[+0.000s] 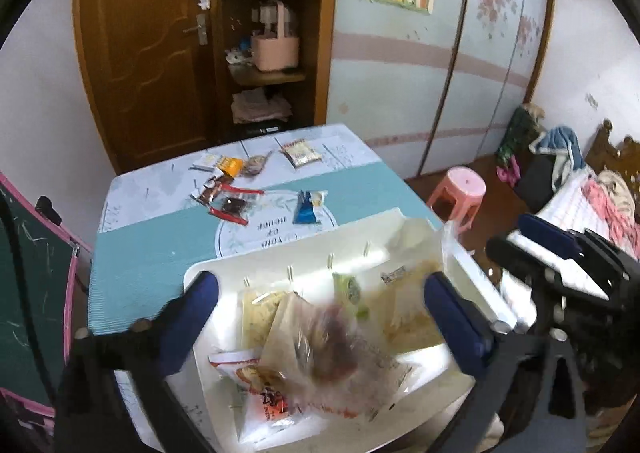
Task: Organize snacks
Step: 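Carry both bags to the white tray and open both tools, then move both tools from the tray back to the snack pile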
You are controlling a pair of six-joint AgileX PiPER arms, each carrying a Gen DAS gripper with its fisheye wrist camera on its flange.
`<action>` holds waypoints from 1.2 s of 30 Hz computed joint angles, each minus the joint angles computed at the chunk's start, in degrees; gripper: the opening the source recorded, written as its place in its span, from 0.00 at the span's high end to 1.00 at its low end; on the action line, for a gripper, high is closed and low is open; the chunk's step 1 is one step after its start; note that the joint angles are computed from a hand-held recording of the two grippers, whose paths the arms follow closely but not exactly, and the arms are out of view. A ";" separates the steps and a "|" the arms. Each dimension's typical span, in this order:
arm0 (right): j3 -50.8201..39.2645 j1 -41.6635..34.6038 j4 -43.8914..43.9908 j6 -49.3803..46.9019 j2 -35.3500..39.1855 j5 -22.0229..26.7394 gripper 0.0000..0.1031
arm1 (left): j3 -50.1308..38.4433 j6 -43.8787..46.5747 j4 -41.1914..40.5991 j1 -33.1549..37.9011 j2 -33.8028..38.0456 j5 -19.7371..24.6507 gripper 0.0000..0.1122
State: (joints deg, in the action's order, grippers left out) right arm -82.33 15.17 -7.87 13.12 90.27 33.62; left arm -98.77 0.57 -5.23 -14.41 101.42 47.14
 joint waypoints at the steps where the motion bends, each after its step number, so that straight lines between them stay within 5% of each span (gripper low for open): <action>1: 1.28 0.22 -1.26 1.33 -0.99 -1.63 0.35 | 0.06 0.37 -0.82 0.30 -0.13 -0.22 0.09; 6: 3.34 -0.78 1.99 -1.04 -2.98 -4.32 0.32 | -2.02 -0.41 -2.10 1.31 1.42 1.88 0.09; 36: 0.81 -1.89 8.06 -5.18 1.75 -0.53 0.32 | -2.27 -1.20 -2.20 1.84 2.90 3.94 0.09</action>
State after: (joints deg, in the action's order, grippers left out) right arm -81.53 13.28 0.19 7.94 92.03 33.09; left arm -101.04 -0.63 -7.42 -12.57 104.32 51.08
